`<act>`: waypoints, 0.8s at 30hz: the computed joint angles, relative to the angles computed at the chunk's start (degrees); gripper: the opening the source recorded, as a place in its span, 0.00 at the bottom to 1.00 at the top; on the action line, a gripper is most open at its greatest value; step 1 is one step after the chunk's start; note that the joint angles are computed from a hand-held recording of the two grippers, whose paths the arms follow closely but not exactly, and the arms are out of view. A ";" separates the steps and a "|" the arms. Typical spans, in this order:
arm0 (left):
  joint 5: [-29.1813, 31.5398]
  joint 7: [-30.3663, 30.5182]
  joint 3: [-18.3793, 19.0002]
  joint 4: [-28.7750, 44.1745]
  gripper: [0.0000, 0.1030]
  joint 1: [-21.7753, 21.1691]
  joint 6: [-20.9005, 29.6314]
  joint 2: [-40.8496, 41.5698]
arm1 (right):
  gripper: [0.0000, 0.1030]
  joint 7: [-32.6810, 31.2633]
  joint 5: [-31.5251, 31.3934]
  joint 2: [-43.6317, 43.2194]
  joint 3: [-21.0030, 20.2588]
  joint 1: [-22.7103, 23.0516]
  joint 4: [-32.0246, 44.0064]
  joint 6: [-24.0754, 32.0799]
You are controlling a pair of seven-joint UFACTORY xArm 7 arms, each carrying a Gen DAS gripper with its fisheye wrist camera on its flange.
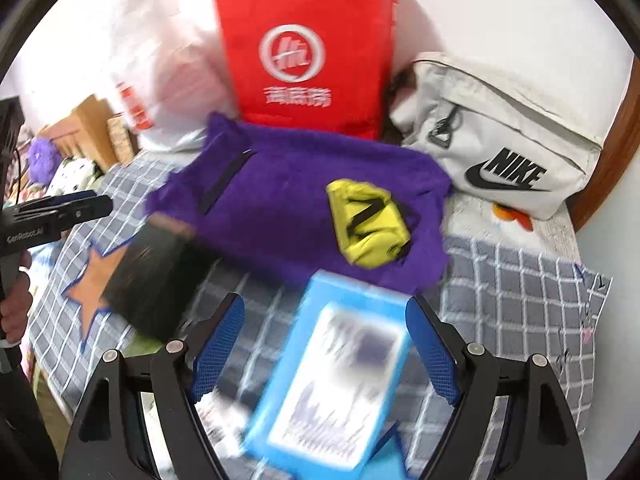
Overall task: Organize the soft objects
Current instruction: 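Grasp the tomato-print snack packet with the right tool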
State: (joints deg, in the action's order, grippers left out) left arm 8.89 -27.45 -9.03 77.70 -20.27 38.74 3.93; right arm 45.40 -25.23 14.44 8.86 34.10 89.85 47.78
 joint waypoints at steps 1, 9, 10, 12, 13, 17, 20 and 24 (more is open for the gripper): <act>0.19 -0.41 0.03 -2.36 0.56 -0.01 -0.53 -1.92 | 0.80 0.23 0.46 -0.76 0.51 0.34 -1.18 -0.50; -4.12 -0.84 -1.05 -21.42 0.56 1.41 -6.55 -16.65 | 0.80 0.51 -1.78 -5.18 4.51 3.84 -10.45 -6.30; -4.47 -0.88 -1.32 -22.75 0.56 1.57 -6.83 -17.48 | 0.80 0.31 -2.08 -4.98 4.69 4.18 -10.53 -6.15; -4.89 -1.03 -1.86 -25.82 0.58 1.77 -7.82 -19.17 | 0.80 -0.71 -2.20 -3.89 5.15 4.97 -10.49 -5.62; -5.21 -0.94 -1.99 -26.78 0.59 1.80 -8.18 -19.73 | 0.80 -0.99 -2.15 -3.40 5.13 5.25 -10.52 -5.66; -6.51 0.13 -2.30 -30.56 0.59 1.45 -9.74 -21.43 | 0.80 -1.44 -1.22 -0.98 4.45 5.96 -9.59 -5.36; -6.11 -0.04 -2.92 -31.94 0.59 1.67 -10.22 -21.92 | 0.79 0.60 -3.57 -0.21 3.24 7.11 -9.37 -5.78; -7.43 0.90 -2.59 -32.92 0.59 1.02 -11.02 -21.85 | 0.55 -1.36 -2.54 1.11 3.33 7.36 -7.60 -3.29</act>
State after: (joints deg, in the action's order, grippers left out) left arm 1.46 -26.55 -11.62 44.78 -19.25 27.72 -17.92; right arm 44.04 -27.77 15.55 12.20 41.46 82.25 44.49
